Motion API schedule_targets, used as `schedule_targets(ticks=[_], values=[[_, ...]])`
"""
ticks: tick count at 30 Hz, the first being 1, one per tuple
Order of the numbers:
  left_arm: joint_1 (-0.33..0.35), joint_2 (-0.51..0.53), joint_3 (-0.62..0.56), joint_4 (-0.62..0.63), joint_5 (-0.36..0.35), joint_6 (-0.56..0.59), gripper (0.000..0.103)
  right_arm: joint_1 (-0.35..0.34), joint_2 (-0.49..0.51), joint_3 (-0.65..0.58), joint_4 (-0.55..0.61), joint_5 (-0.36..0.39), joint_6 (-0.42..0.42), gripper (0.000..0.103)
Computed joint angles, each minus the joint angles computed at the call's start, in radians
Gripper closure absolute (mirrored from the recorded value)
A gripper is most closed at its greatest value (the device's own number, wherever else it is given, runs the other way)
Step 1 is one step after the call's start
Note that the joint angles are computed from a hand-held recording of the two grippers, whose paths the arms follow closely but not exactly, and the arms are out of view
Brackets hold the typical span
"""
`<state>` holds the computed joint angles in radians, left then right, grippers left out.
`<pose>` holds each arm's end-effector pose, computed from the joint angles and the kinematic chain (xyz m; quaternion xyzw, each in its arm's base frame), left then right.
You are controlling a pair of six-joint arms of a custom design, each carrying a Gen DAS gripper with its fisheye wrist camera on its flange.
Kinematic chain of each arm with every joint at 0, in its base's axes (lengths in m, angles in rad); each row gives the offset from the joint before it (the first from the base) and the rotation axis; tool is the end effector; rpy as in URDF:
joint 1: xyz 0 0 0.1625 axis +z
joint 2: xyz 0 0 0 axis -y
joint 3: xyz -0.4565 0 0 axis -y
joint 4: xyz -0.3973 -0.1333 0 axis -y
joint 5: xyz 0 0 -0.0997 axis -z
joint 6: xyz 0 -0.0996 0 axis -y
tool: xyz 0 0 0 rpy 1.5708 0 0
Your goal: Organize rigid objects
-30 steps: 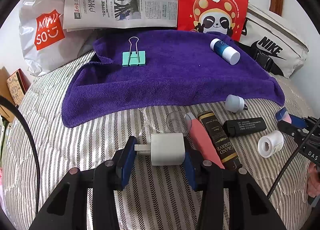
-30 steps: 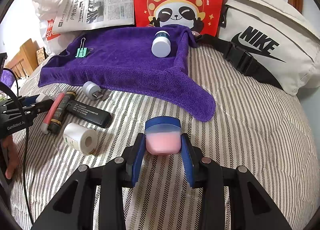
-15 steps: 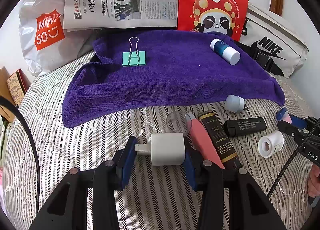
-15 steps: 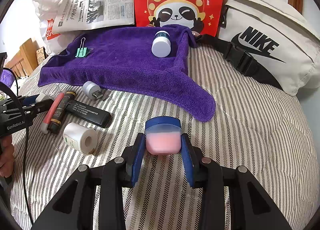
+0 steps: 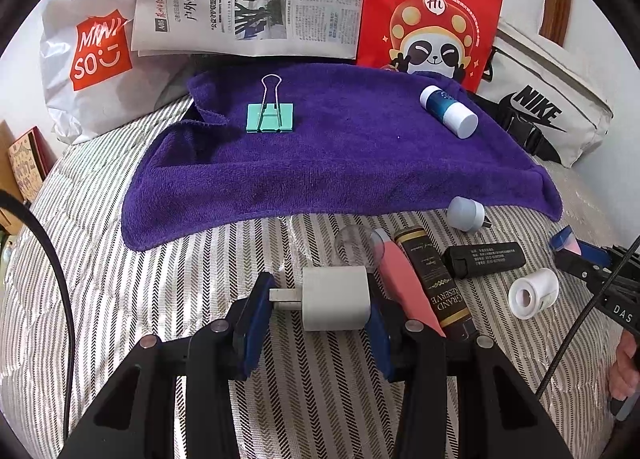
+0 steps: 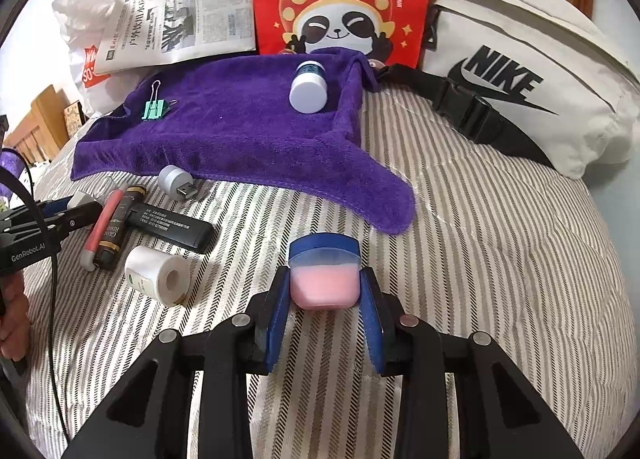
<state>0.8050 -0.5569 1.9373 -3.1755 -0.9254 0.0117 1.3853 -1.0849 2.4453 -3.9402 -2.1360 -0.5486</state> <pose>-0.2611 -0.5503 -0.0417 0.3244 0.8856 -0.2147 0.2539 0.0010 -0.4280 0.2172 0.0192 -0.8512 0.3457 0.3944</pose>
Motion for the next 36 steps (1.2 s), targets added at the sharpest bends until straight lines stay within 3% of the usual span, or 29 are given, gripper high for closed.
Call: schedule_targets(ticks=[7, 16, 26, 36], values=[[-0.007, -0.024, 0.007, 0.044, 0.010, -0.015, 0.062, 0.046, -0.082, -0.006, 0.049, 0.023, 0.000, 0.069], [-0.011, -0.086, -0.012, 0.061, 0.009, -0.019, 0.062, 0.116, -0.112, -0.105, 0.166, 0.030, -0.006, 0.069], [0.011, -0.068, -0.144, 0.099, 0.013, 0.007, 0.062, 0.166, -0.094, -0.251, 0.273, 0.037, -0.021, 0.069], [0.036, 0.008, -0.303, 0.202, -0.020, 0.019, 0.062, 0.148, -0.051, -0.376, 0.437, 0.041, -0.021, 0.069]])
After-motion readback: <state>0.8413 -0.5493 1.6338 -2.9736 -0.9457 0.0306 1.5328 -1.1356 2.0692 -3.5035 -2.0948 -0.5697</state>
